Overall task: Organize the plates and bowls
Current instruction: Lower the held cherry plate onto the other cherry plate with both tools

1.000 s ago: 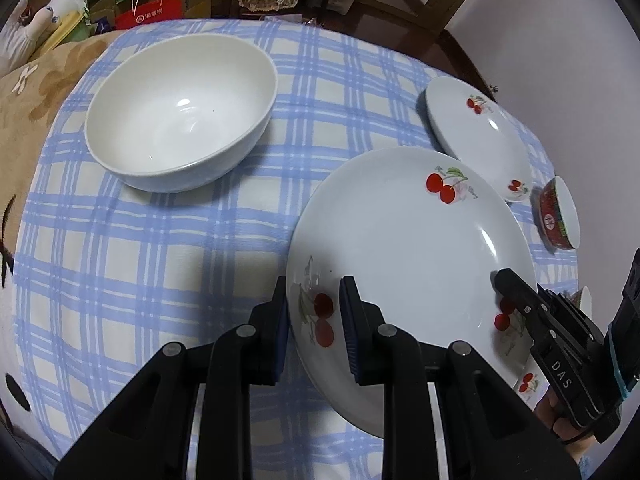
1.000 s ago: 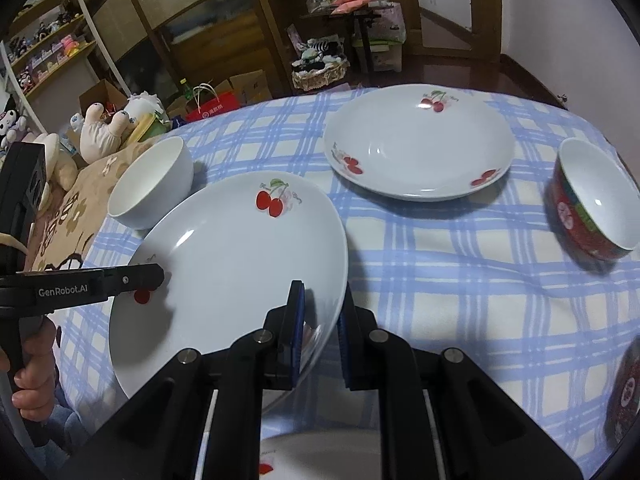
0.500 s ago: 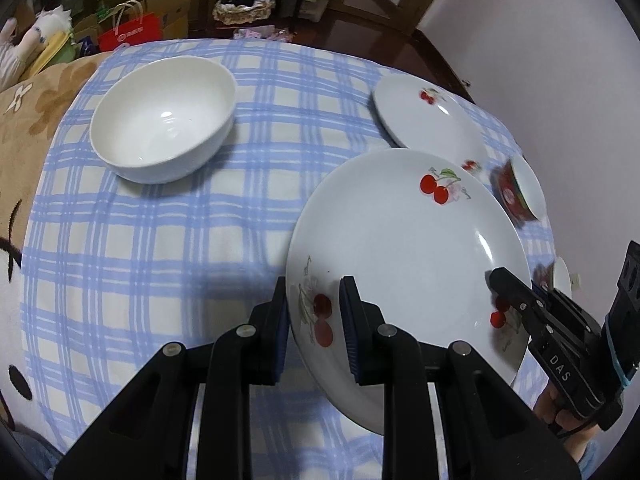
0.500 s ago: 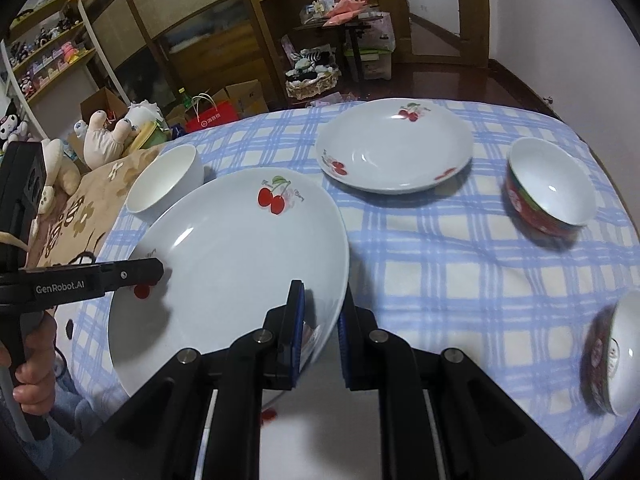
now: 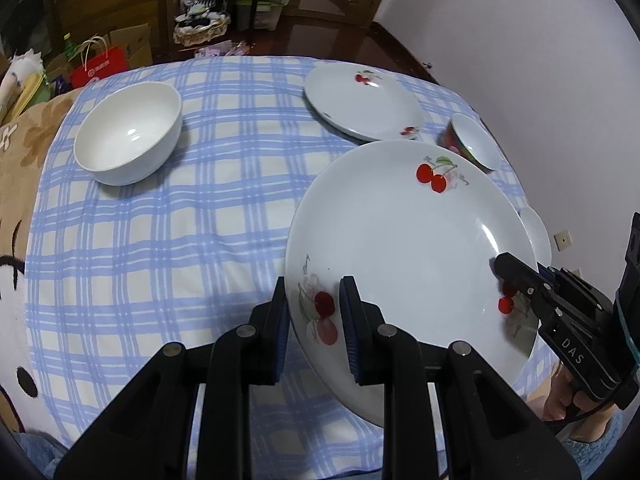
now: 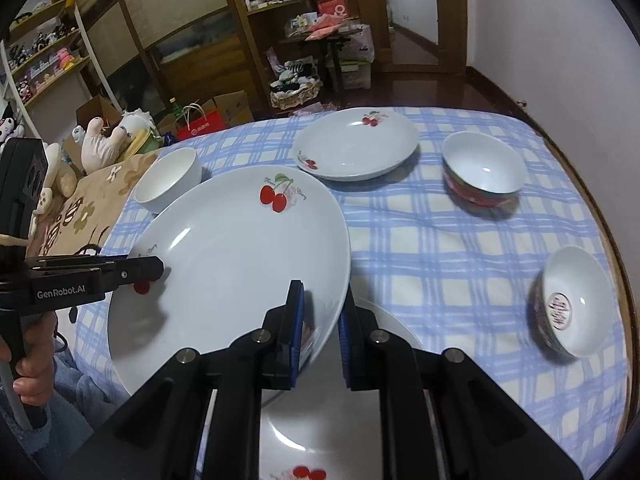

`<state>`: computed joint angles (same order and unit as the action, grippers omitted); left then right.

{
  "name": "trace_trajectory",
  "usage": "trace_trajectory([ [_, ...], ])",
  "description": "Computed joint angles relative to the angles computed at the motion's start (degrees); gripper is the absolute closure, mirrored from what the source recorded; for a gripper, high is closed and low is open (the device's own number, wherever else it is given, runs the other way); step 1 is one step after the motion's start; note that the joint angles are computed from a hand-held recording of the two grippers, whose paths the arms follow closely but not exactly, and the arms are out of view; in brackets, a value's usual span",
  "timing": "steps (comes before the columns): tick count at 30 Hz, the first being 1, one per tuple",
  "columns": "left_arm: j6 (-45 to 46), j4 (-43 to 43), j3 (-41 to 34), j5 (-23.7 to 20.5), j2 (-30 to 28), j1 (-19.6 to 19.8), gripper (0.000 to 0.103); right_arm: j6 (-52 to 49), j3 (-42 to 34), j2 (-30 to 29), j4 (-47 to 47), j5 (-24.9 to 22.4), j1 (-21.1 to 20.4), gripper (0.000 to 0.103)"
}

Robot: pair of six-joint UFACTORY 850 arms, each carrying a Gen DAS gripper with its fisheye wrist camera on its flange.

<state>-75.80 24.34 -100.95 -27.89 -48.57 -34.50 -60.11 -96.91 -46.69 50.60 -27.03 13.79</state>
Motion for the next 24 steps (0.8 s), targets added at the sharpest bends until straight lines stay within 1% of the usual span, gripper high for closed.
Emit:
trace_trajectory([
  [4, -1.5, 1.9, -0.4, -0.3, 0.0, -1.1, 0.080, -2.6, 3.5, 2.4, 2.6, 1.0, -0.8, 0.086],
  [8, -2.2, 3.8, -2.2, -2.9, -0.9, -2.6, 0.080, -4.4, 7.0, 4.7, 4.3, 1.7, -1.5, 0.086],
  [13, -0.6, 2.8, -3.4, -3.5, -1.8, -3.7, 0.080, -5.7, 10.7, 6.9, 6.0, 2.5, -2.7, 0.086],
  [16, 0.3, 3.0, -4.9, -4.6, -2.6, -4.5, 0.080, -6.1, 12.3, 7.9, 7.0, 2.9, -3.2, 0.086],
  [18, 0.6, 3.0, -5.5, -4.8, -3.0, -5.0, 0.080, -6.4, 13.5, 8.6, 8.0, 3.9, -3.5, 0.086],
  [21, 2.8, 1.7, -6.9, -5.8, -4.0, -5.4, 0.080, -8.3, 15.2, 9.4, 10.3, 5.4, -3.7, 0.086],
  [24, 4.6, 0.1, -7.9, -6.7, -4.9, -5.6, 0.080, -9.8, 16.1, 9.6, 12.0, 5.8, -3.9, 0.086],
])
